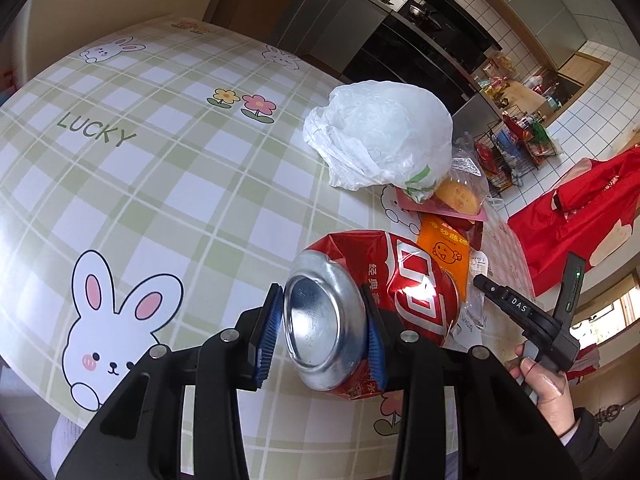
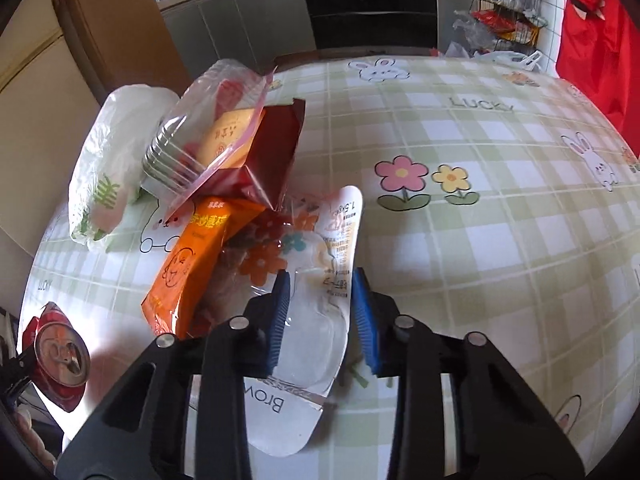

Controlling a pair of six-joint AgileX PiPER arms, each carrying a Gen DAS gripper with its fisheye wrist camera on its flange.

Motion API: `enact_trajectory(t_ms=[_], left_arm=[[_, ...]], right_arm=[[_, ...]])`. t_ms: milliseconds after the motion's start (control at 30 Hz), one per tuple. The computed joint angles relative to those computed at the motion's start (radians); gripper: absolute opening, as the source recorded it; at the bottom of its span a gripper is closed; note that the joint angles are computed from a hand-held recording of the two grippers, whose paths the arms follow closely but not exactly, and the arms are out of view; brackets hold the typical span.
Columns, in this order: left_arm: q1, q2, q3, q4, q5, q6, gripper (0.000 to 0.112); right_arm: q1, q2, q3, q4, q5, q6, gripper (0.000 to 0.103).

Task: Collect trash
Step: 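Carry the red can to the bin with the left tool while the right tool grasps the clear plastic sheet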

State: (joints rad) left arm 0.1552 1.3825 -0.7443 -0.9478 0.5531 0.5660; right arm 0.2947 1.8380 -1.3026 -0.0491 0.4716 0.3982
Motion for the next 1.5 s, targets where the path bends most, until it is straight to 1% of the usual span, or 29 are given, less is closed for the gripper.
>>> enact_trajectory(t_ms=[100, 267, 367, 433, 500, 667, 733, 933, 1100, 1200, 1300, 1367, 1433, 1500], left_arm=[[-0.017, -0.028, 0.024, 0.006, -0.016, -0.003, 0.037], [-0.033, -0.06, 0.051, 0.011, -0.017, -0.015, 0.037], [-0.052, -0.079, 0.061, 0.025, -0.025, -0.031, 0.037], [-0.055, -0.088, 0.066, 0.026, -0.021, -0.035, 0.037], [-0.061, -0.104, 0.074, 0.031, -0.014, -0.044, 0.037], [-0.074, -0.156, 0.086, 0.075, 0.002, -0.096, 0.037], [-0.076, -0.183, 0.087, 0.099, 0.013, -0.121, 0.037], [-0.061, -0.269, 0.082, 0.16, 0.054, -0.177, 0.037], [-0.033, -0.358, 0.073, 0.209, 0.108, -0.226, 0.037], [-0.003, -0.418, 0.071, 0.23, 0.151, -0.251, 0.037], [0.036, -0.487, 0.071, 0.243, 0.202, -0.264, 0.037], [0.082, -0.537, 0.07, 0.237, 0.25, -0.258, 0.037], [0.129, -0.583, 0.065, 0.227, 0.298, -0.247, 0.037], [0.196, -0.628, 0.058, 0.205, 0.361, -0.221, 0.037]], right_arm=[[-0.005, -0.05, 0.06, -0.004, -0.022, -0.002, 0.029], [0.001, -0.153, 0.188, -0.133, -0.067, 0.106, 0.029], [0.005, -0.215, 0.258, -0.248, -0.085, 0.21, 0.029], [0.022, -0.266, 0.304, -0.379, -0.089, 0.313, 0.029], [0.03, -0.307, 0.334, -0.435, -0.086, 0.35, 0.029], [0.028, -0.391, 0.365, -0.435, -0.073, 0.345, 0.029], [0.028, -0.426, 0.375, -0.412, -0.07, 0.328, 0.029], [0.064, -0.521, 0.395, -0.378, -0.049, 0.321, 0.029], [0.145, -0.632, 0.421, -0.395, 0.0, 0.348, 0.029], [0.215, -0.704, 0.441, -0.438, 0.044, 0.396, 0.029], [0.311, -0.778, 0.462, -0.493, 0.101, 0.466, 0.029], [0.4, -0.828, 0.483, -0.559, 0.146, 0.545, 0.029], [0.514, -0.866, 0.497, -0.637, 0.216, 0.639, 0.029], [0.615, -0.899, 0.513, -0.68, 0.276, 0.707, 0.029]])
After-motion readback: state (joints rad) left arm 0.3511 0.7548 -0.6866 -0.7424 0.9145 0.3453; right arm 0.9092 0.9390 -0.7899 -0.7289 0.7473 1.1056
